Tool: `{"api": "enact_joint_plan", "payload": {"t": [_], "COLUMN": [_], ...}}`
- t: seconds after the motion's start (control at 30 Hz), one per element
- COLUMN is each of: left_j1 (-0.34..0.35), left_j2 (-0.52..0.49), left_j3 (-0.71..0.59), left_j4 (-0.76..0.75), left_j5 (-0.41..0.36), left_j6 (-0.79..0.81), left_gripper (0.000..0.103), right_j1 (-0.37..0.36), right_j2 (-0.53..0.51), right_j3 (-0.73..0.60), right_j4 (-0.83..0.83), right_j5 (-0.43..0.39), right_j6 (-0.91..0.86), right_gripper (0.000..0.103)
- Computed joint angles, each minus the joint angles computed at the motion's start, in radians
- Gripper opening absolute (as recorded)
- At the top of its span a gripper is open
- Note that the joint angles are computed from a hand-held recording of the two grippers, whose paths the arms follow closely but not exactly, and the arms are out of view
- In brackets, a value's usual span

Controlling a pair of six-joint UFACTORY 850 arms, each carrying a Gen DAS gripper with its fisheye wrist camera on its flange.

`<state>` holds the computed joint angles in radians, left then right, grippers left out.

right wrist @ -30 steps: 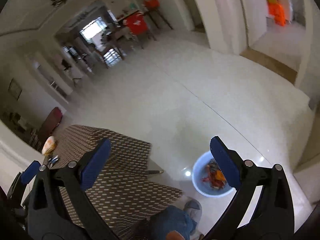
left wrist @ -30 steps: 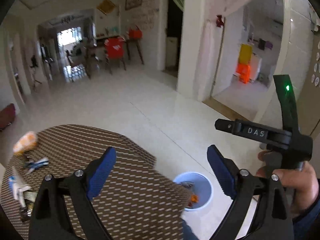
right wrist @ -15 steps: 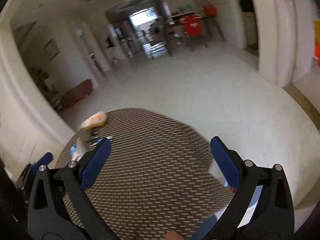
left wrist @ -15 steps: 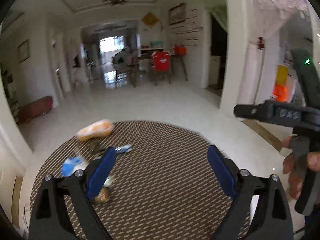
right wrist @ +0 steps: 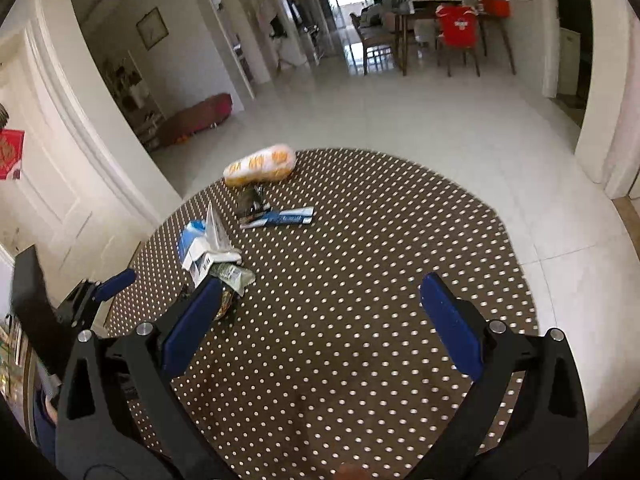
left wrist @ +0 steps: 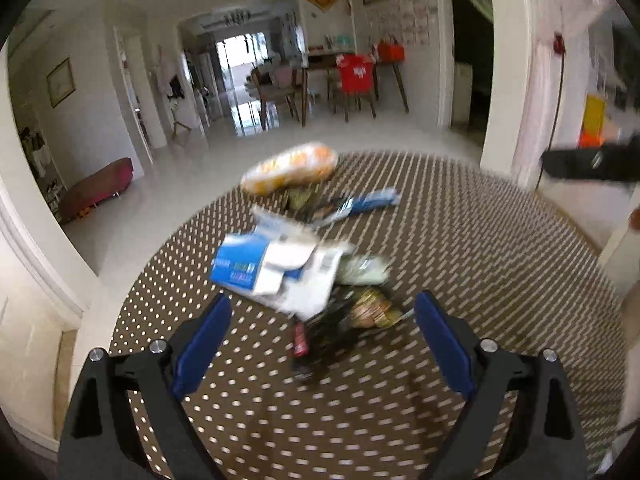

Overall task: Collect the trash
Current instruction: 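Grasp the black snack wrapper with the left tool while the right grasps the white-green wrapper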

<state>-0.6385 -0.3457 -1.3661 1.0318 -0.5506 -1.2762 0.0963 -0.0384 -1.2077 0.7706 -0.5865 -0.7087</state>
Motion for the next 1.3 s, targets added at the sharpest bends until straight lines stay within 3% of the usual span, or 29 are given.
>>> {"api": "enact_joint_plan", "payload": {"t": [0.23, 0.3, 0.37, 0.47, 0.57, 0.83, 0.97, 1.07, 1.13, 1.23, 1.3], "left_j1": [0.049, 0.068, 0.079, 0.08, 0.08, 0.051, 0.045, 0.045, 0.048, 0.053, 0.051], "left_j2": [-0.052, -0.057, -0.053, -0.038, 0.001, 0.136, 0.144, 0.141, 0.123, 0.089, 0.076], "left_j3": [-0.019, -0.027, -0.029, -0.009, 0.047, 0.224, 0.237, 0.232, 0.212, 0.168, 0.151], "left_j4": [-0.248, -0.397, -0.528, -0.579, -0.56, -0.239, -0.177, -0.178, -0.158, -0.264, -0.315], "left_j5": [0.08, 0.117, 0.147, 0.168, 0.2, 0.199, 0.179, 0.179, 0.175, 0.174, 0.171], "left_j6": [0.366, 0.514, 0.622, 0.655, 0.573, 0.045, -0.056, -0.047, -0.059, 0.064, 0.12], "left_gripper": [0.09, 0.061, 0.044, 0.032, 0.027, 0.027, 0.035, 0.042, 0.044, 0.041, 0.026], "right_j1": [0.038, 0.051, 0.063, 0.088, 0.114, 0.216, 0.255, 0.27, 0.257, 0.221, 0.202], "right_j2": [-0.031, -0.044, -0.058, -0.097, -0.134, -0.251, -0.272, -0.248, -0.23, -0.211, -0.189], "right_j3": [-0.015, -0.027, -0.037, -0.062, -0.083, -0.16, -0.164, -0.128, -0.106, -0.082, -0.056], "right_j4": [-0.04, -0.059, -0.079, -0.113, -0.124, -0.255, -0.273, -0.297, -0.24, -0.131, -0.108], "right_j5": [-0.003, -0.003, -0.004, -0.014, -0.036, -0.01, 0.054, 0.113, 0.112, 0.066, 0.056], "right_j6": [0.033, 0.043, 0.049, 0.055, 0.04, 0.041, -0.004, -0.014, -0.062, -0.153, -0.177], "right_gripper": [0.097, 0.097, 0.097, 0.097, 0.097, 0.096, 0.089, 0.064, 0.023, 0.017, 0.017]}}
